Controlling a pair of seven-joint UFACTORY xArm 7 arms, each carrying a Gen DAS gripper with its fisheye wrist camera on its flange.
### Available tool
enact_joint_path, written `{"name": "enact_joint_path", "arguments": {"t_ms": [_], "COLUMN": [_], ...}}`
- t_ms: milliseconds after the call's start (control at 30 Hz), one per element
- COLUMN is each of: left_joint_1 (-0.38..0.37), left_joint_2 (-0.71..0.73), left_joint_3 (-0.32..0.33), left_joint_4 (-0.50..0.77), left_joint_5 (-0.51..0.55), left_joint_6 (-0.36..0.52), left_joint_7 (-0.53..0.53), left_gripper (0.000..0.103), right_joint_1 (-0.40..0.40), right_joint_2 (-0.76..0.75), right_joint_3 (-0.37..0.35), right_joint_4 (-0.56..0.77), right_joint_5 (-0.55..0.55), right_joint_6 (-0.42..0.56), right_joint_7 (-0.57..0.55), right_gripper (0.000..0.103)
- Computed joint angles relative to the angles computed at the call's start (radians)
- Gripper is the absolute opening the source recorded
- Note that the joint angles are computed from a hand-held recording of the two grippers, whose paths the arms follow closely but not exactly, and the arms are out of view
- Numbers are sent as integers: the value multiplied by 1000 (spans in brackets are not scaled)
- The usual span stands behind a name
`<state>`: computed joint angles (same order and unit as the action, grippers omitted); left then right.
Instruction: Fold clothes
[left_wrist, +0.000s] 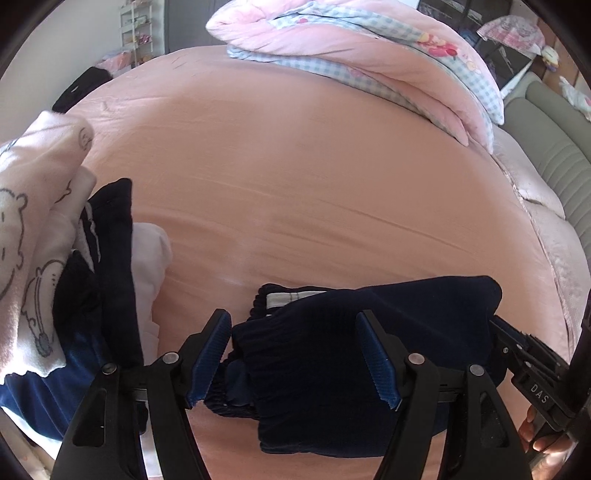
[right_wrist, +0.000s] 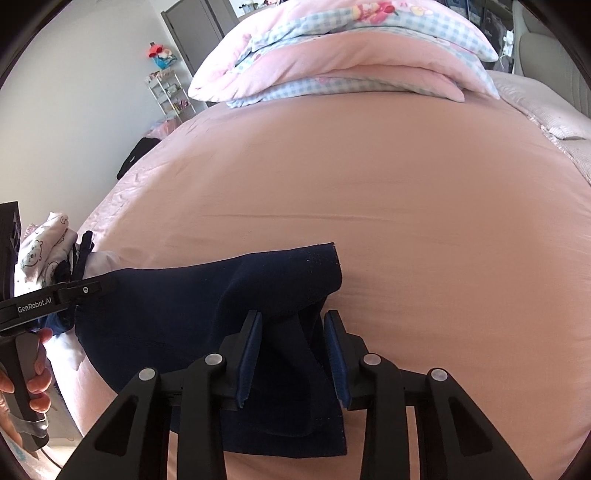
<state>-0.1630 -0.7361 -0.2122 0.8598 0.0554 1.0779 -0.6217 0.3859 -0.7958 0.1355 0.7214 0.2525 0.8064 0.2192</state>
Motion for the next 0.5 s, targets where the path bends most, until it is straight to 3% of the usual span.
{"name": "enact_joint_path", "arguments": {"t_ms": [167,200,300,333,500], "left_joint_1": [1,2,18,20,17], "left_joint_2": [27,23,29,28,14], "left_joint_3": [-19,-15,-25,-21,13], "left_joint_4": [-4,-12,-8,-8,-24], "left_joint_5": [34,34,60,62,33], "left_joint_6": [3,-6,1,7,-5], "left_joint_7": [1,-5,-22,-24,-21], "left_gripper": [68,66,43,40,39], "right_joint_1": [-5,-12,-33,-39,-72], "right_joint_2": [2,2,-1,-1,1], "right_joint_3": [30,42,69,72,82], "right_joint_4": [0,2,7,9,19], "right_joint_5": [-28,-44,-91,-102,-156], "right_joint_6": [-5,-4,4,12,64], "right_joint_7": [8,14,38,47,93], "right_gripper": [10,9,5,4,3]}}
